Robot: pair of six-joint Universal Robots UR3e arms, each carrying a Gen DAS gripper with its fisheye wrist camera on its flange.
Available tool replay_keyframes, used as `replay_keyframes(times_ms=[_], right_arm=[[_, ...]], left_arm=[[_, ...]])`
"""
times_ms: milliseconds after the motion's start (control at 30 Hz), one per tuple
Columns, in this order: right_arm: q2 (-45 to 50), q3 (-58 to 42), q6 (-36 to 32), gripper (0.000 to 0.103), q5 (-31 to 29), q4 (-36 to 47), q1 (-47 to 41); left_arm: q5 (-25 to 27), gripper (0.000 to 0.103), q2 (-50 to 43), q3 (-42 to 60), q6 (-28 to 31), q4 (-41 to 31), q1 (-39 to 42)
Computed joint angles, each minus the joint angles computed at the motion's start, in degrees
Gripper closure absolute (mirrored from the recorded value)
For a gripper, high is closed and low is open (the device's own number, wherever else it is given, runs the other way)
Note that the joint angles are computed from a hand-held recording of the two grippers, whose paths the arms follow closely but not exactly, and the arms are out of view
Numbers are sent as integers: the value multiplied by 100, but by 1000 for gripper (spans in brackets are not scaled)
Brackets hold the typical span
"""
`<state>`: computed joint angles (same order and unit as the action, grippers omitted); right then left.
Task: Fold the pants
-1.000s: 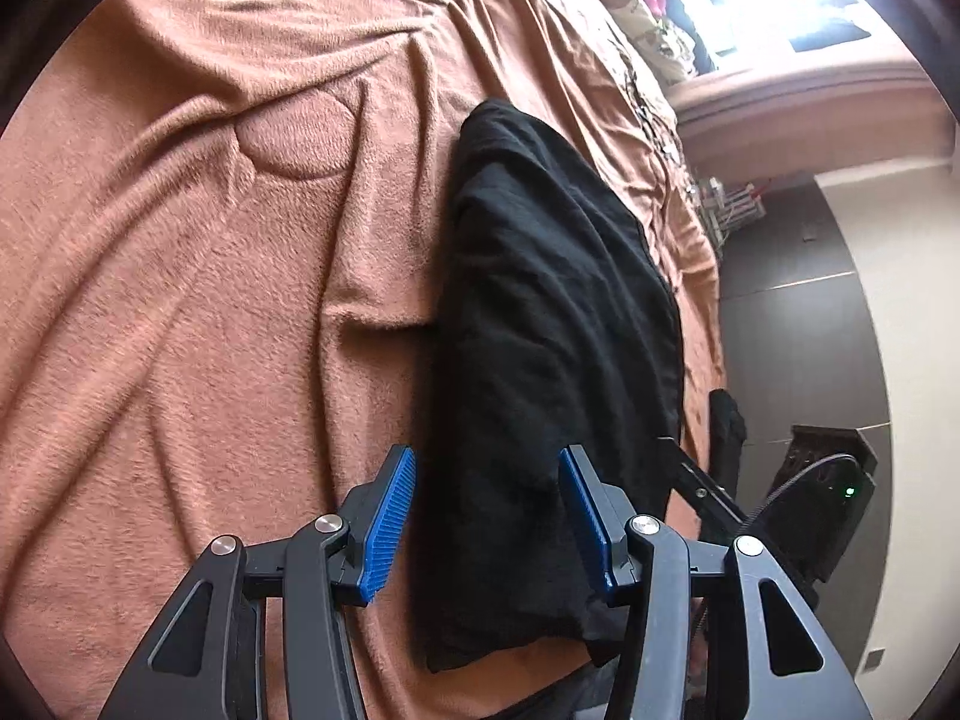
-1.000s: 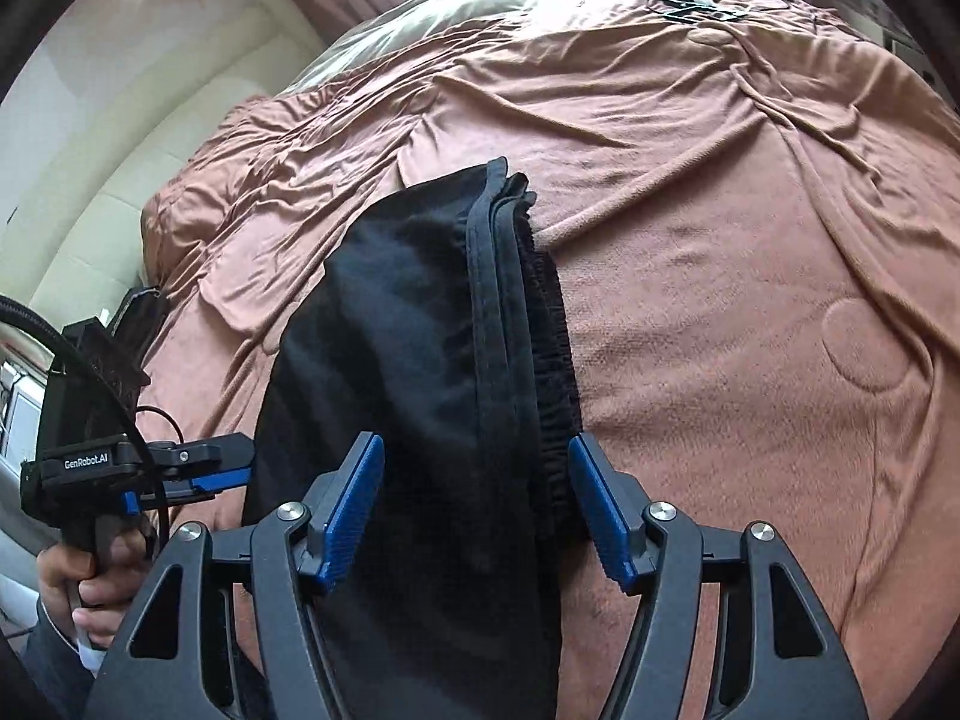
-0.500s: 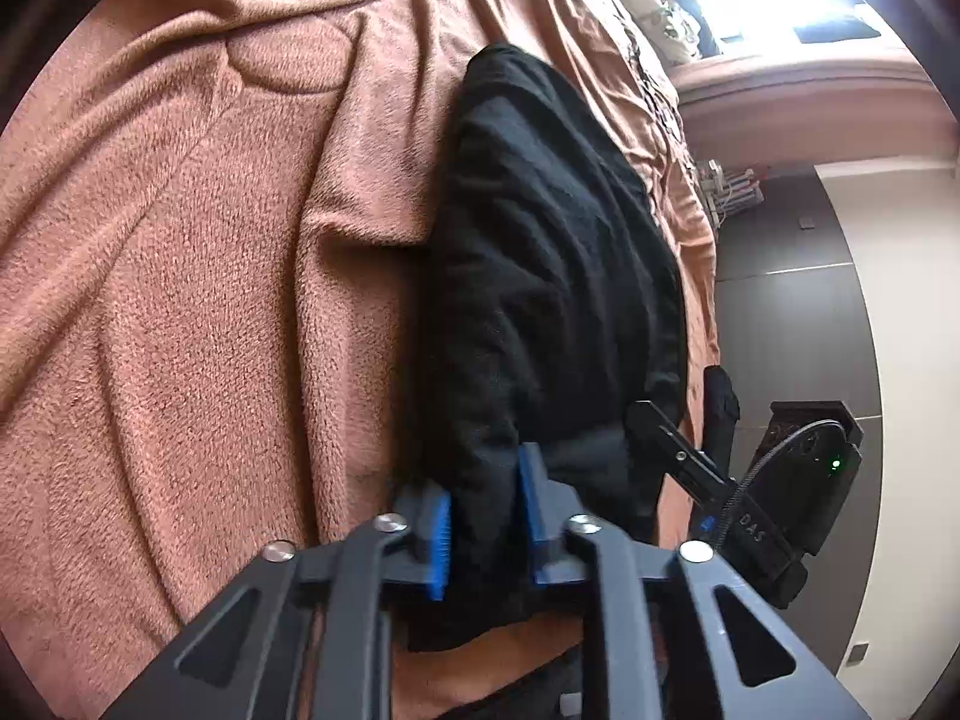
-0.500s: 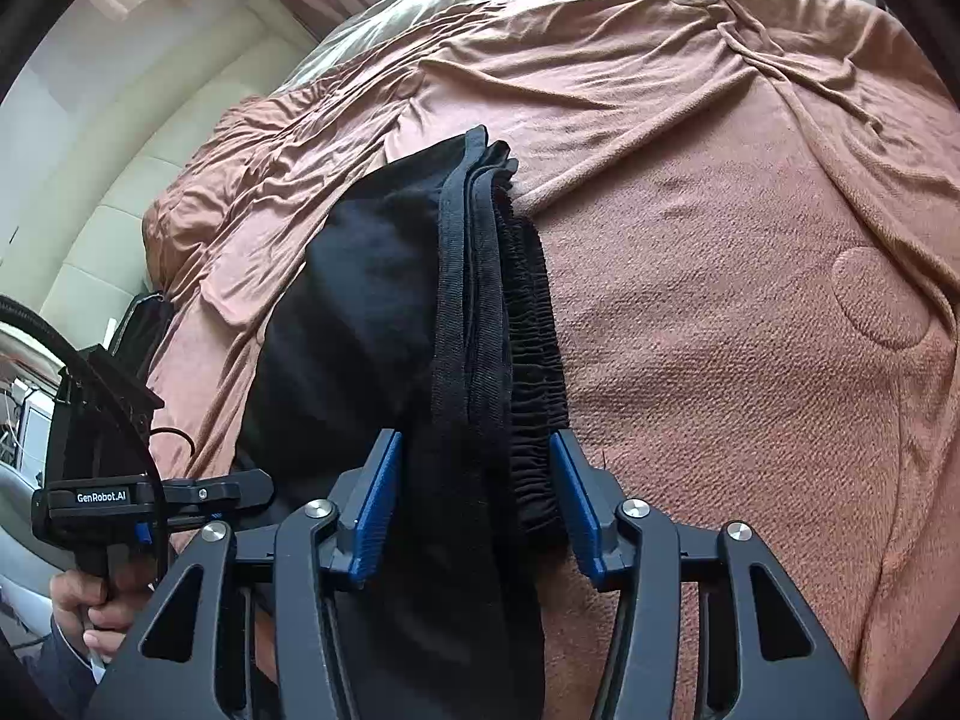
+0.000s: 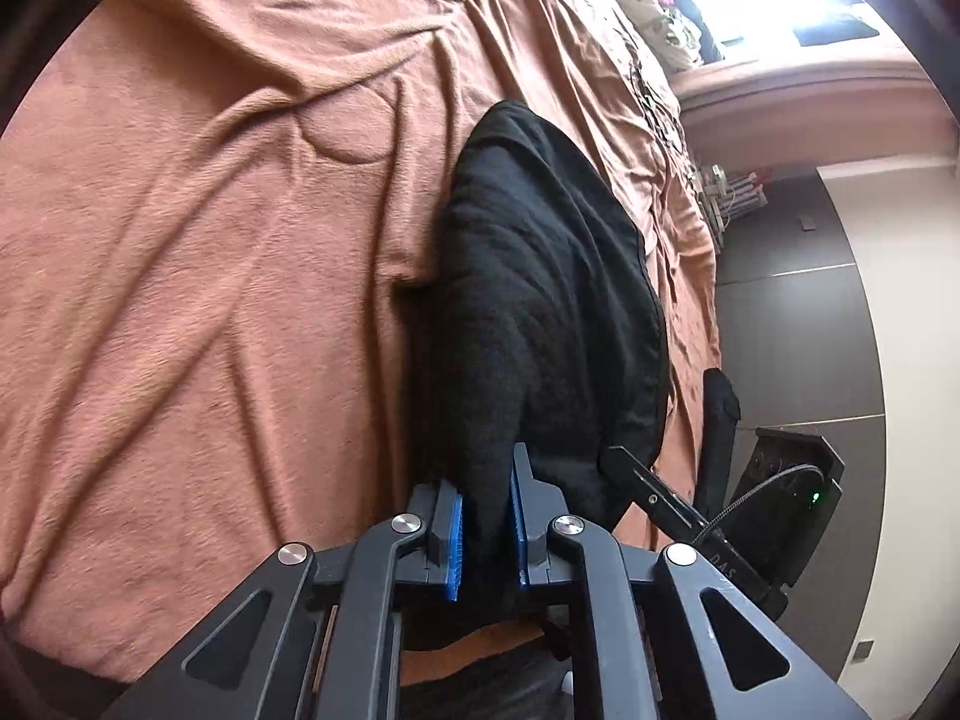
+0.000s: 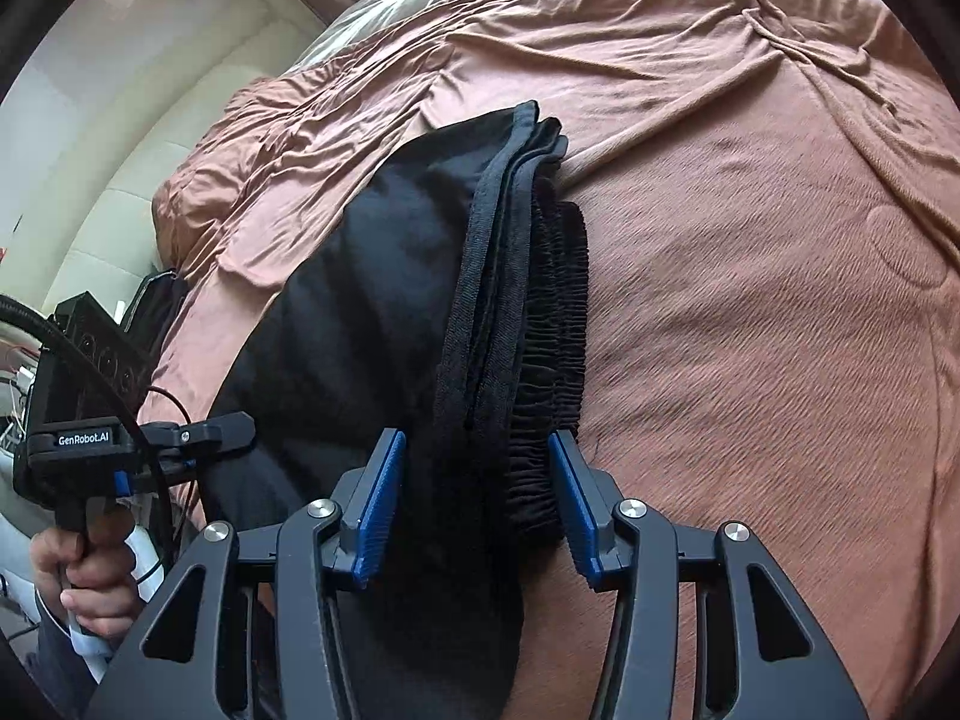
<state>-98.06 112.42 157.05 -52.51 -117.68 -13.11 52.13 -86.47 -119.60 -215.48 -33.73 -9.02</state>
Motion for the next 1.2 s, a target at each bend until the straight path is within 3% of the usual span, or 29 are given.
replay_keyframes(times_ms=[667, 767, 833, 867, 1033, 1133, 1200], right_arm=[[-259, 490, 549, 59, 159, -263, 596], [-233, 403, 614, 59, 83, -283, 631], [-190, 356, 629, 58, 256, -244, 477], [-202, 378, 639, 58, 352, -234, 416], [95, 332, 818, 58, 605, -466, 238], [300, 316, 836, 47, 821, -534, 160], [461, 332, 891, 45, 955, -663, 108]], left_arm=[[-43, 90, 1011, -270, 914, -1415, 604], [126, 80, 870, -78, 934, -1441, 502], [187, 58, 874, -71, 1006, -1427, 546], [144, 54, 858, -90, 1041, -1366, 599], [118, 52, 464, 192, 1118, -1236, 655], [22, 52, 184, 344, 1173, -1131, 731], [-7, 52, 4, 464, 1202, -1061, 753]])
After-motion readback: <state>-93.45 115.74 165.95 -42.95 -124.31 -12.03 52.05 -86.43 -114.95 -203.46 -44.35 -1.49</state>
